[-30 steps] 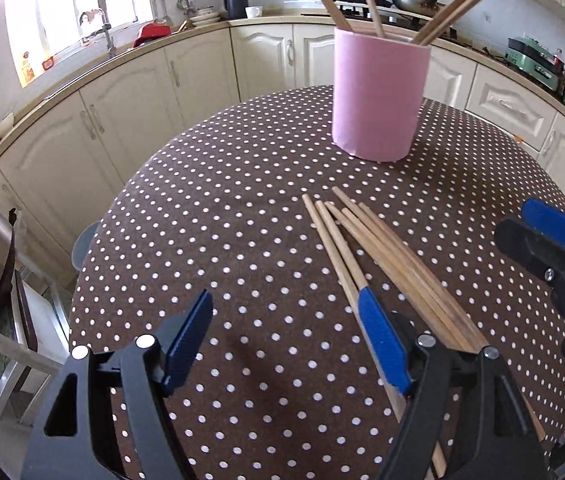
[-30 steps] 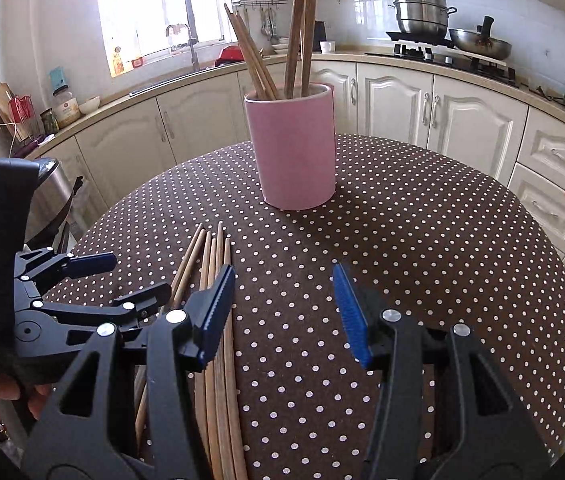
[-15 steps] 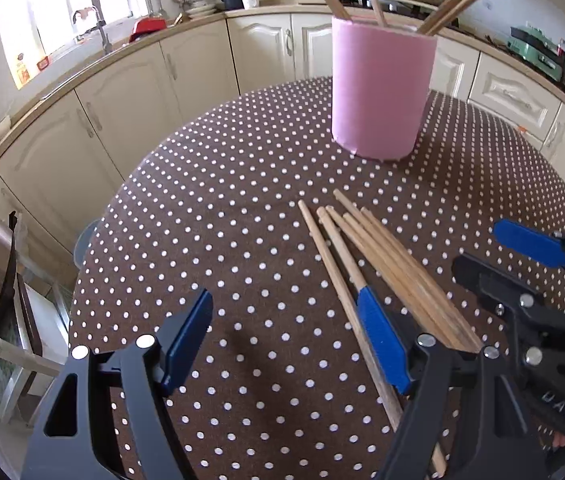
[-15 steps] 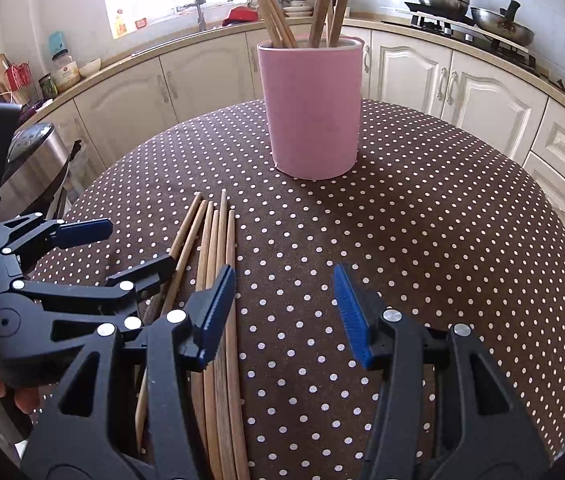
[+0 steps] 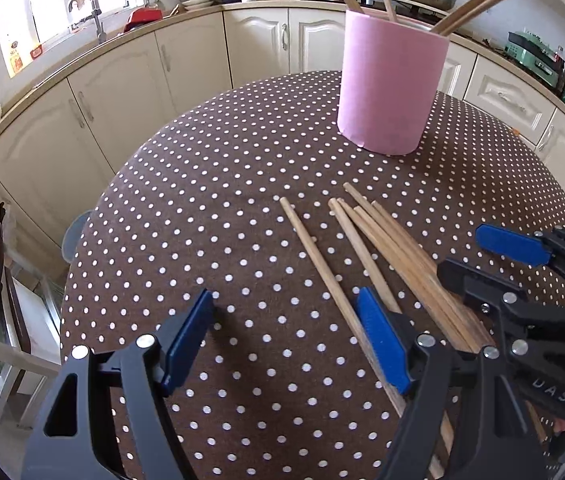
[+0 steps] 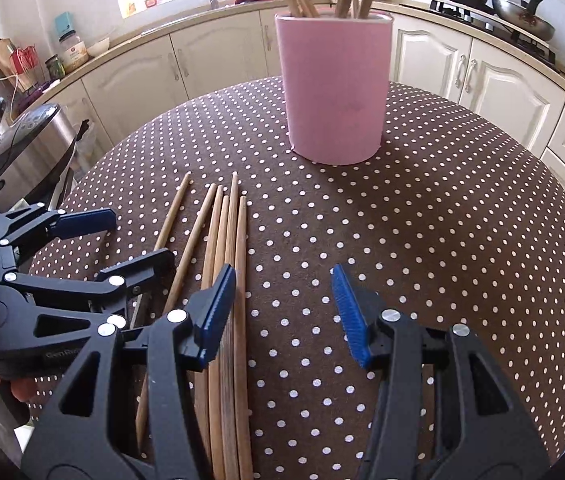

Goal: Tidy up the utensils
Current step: 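Close the left gripper on one chopstick while the right gripper grasps another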

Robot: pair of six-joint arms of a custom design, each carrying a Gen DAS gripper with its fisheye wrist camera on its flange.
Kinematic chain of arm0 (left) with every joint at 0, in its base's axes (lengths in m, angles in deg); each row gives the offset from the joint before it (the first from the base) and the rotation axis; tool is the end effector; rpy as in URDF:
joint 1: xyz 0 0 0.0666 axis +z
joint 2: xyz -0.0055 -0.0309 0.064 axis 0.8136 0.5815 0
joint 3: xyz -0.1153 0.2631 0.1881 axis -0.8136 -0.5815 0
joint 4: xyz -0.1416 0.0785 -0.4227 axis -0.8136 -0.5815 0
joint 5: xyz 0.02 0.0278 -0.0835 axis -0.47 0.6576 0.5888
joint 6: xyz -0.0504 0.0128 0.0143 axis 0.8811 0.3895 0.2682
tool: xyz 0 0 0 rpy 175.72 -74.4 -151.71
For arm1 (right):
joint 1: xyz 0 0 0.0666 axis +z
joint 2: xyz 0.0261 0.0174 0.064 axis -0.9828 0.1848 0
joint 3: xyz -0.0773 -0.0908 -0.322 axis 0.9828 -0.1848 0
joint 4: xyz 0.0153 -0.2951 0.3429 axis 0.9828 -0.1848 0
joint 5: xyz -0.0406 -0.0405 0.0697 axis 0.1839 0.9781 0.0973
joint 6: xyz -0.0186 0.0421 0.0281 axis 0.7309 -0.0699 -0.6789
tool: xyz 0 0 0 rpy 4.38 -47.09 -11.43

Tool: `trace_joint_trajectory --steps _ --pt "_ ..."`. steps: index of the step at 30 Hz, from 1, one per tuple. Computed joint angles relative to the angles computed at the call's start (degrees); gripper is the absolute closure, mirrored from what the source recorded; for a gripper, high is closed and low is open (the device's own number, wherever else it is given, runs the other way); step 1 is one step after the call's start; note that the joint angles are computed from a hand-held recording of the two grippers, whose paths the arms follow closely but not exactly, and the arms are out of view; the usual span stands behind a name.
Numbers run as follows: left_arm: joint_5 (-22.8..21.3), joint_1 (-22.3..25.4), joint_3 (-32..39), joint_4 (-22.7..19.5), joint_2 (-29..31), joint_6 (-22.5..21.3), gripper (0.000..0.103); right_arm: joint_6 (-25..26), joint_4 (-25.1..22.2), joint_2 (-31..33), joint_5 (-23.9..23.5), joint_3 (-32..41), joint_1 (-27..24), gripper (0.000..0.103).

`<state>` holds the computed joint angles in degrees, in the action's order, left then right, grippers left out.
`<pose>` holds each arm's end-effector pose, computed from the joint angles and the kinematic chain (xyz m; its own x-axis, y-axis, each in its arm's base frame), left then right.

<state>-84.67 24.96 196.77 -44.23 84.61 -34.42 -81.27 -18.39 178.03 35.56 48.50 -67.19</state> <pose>0.6016 -0.3307 0.3599 -0.8184 0.0982 -0.5662 0.1039 0.9943 0.0222 0.6125 0.1388 0.3729 -0.7414 -0.2502 -0.6227 -0.3933 0.9138 0.1011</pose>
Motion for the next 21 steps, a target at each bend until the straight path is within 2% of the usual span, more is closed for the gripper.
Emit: trace_joint_trajectory --steps 3,7,9,11,14,15,16,21 --pt "0.1 0.1 -0.4 0.3 -0.3 0.1 0.031 0.1 -1.0 1.1 1.0 1.6 0.5 0.054" --pt "0.1 0.5 -0.4 0.7 -0.2 0.1 0.043 1.7 -4.1 3.1 2.3 4.5 1.3 0.057" --pt "0.3 0.6 0.2 0.3 0.0 0.0 0.050 3.8 -5.1 4.4 4.9 6.4 2.2 0.063" --pt "0.4 0.7 1.0 -0.2 0.5 0.2 0.057 4.6 -6.8 5.6 5.0 8.4 2.7 0.075" --pt "0.3 0.8 2.0 -0.8 1.1 0.5 0.074 5.8 -8.6 7.3 5.5 11.0 3.5 0.090" --pt "0.3 0.9 2.4 -1.1 1.3 0.8 0.083 6.3 -9.2 7.9 6.0 11.9 3.9 0.093" --pt "0.4 1.0 2.8 -1.5 1.5 1.1 0.087 6.8 -9.4 8.3 6.2 12.5 4.3 0.096" --pt "1.7 1.3 2.9 -1.2 1.5 2.0 0.097 5.6 -9.2 9.4 6.6 13.8 5.3 0.097"
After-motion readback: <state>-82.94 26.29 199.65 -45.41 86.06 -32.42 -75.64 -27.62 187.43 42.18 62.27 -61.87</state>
